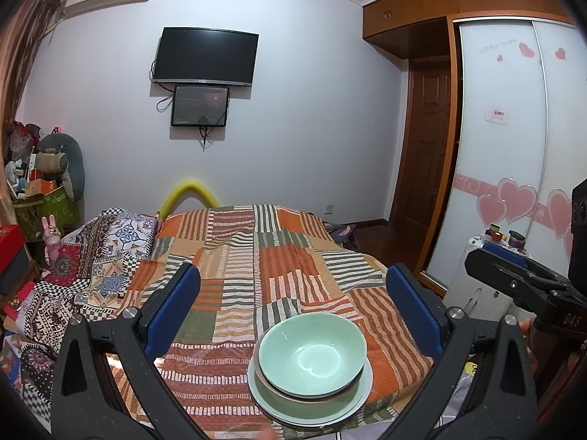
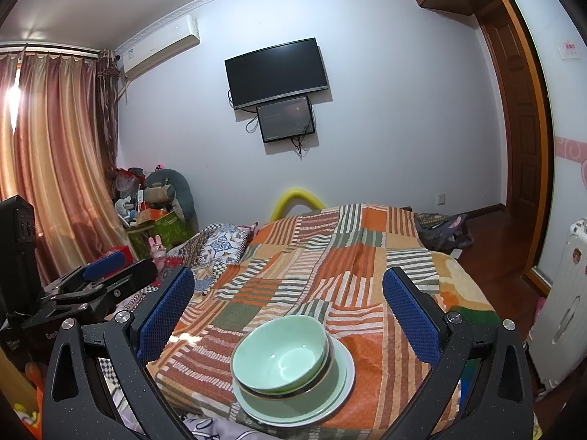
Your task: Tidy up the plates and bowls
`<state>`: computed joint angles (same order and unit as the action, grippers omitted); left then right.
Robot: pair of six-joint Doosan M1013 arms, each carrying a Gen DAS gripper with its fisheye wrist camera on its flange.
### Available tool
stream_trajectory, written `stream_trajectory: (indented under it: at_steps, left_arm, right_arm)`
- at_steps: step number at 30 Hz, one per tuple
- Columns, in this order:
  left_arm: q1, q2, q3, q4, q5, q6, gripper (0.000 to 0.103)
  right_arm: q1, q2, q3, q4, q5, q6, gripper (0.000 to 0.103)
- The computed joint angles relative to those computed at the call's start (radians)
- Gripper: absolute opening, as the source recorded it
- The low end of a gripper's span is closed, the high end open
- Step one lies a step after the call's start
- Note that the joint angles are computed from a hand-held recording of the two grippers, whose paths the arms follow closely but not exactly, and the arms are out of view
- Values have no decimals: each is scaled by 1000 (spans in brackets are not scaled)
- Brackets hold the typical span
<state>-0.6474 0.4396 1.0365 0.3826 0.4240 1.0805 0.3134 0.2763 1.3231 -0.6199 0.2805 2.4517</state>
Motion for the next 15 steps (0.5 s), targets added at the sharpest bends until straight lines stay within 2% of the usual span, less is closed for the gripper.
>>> stream_trajectory:
  at_steps: [15]
  left_arm:
    - [4, 5, -8, -58, 3, 47, 103]
  right_arm:
    - [0, 4, 0, 20, 7, -10, 102]
